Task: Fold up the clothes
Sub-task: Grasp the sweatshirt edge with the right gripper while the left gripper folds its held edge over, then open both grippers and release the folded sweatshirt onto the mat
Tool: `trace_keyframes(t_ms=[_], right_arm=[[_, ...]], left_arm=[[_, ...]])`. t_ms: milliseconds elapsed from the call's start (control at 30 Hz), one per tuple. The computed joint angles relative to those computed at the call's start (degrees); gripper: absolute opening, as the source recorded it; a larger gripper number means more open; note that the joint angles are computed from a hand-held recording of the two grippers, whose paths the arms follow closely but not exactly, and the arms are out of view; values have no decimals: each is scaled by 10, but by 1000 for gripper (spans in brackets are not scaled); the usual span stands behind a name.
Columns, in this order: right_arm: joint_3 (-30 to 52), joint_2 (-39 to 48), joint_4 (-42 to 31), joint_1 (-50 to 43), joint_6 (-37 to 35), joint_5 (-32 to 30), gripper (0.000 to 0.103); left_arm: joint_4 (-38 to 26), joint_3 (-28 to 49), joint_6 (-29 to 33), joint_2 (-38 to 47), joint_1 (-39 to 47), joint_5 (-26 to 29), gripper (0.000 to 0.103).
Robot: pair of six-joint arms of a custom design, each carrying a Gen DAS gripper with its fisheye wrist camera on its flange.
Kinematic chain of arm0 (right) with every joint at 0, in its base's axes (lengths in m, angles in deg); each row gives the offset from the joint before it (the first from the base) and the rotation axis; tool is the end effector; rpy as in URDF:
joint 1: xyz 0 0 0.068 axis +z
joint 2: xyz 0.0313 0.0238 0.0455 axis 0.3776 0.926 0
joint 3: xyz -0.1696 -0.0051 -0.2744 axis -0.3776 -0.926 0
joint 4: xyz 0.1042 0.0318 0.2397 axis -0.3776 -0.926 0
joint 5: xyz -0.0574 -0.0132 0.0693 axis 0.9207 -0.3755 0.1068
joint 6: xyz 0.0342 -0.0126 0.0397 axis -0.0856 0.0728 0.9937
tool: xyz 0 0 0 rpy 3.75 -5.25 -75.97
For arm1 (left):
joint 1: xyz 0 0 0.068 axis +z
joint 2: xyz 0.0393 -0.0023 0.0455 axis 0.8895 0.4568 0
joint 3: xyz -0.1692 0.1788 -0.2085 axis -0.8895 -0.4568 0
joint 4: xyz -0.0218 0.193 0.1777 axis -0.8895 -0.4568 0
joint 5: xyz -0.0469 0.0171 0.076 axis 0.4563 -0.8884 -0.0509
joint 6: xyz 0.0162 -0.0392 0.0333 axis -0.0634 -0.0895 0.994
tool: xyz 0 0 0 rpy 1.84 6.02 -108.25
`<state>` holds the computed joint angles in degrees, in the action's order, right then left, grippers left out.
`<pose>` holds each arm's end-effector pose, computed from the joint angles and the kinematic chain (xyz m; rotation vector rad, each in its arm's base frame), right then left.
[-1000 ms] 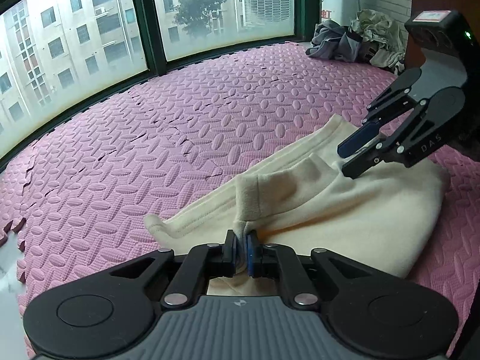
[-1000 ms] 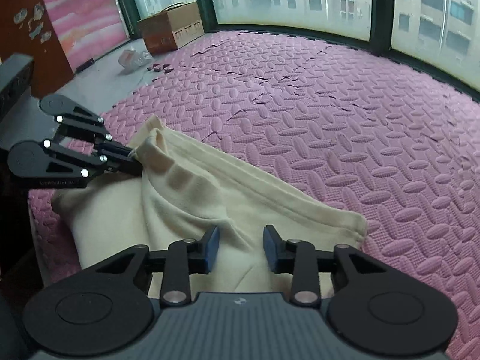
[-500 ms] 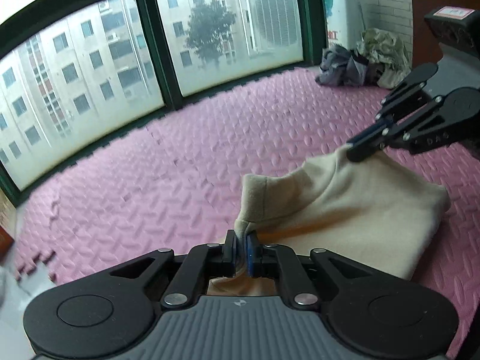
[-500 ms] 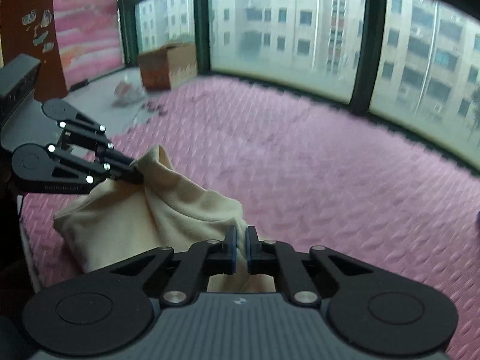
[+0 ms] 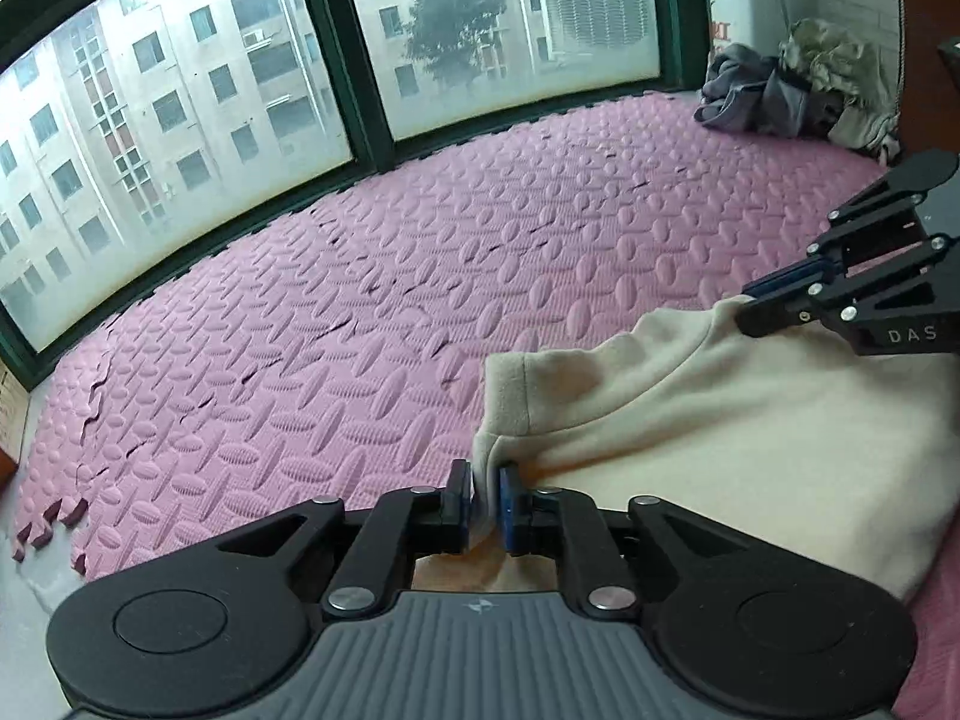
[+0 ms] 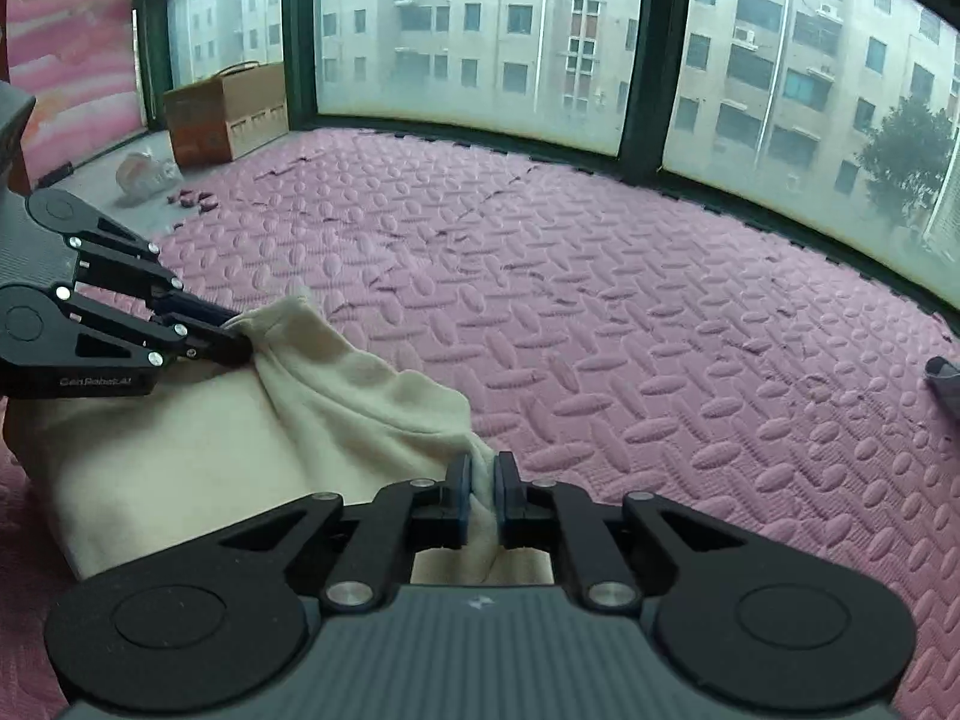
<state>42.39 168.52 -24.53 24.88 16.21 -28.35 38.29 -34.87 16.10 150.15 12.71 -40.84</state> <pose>0.3208 0.0331 0.1184 -1.0061 2.1619 0.3894 0.2329 -0.2467 0.1301 0.2254 2.3481 0.1675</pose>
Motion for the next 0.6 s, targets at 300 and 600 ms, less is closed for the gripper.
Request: trace_keyframes(t_ms=[300,600], right_arm=[[-2,-27,4,-39,74,-40,18],[-12,-27,-15,-5,96,-79,18]], left_arm=[[-60,-22,-79,-55,-5,-59,29],[-37,-21,-164,-74,-88,-80,27]])
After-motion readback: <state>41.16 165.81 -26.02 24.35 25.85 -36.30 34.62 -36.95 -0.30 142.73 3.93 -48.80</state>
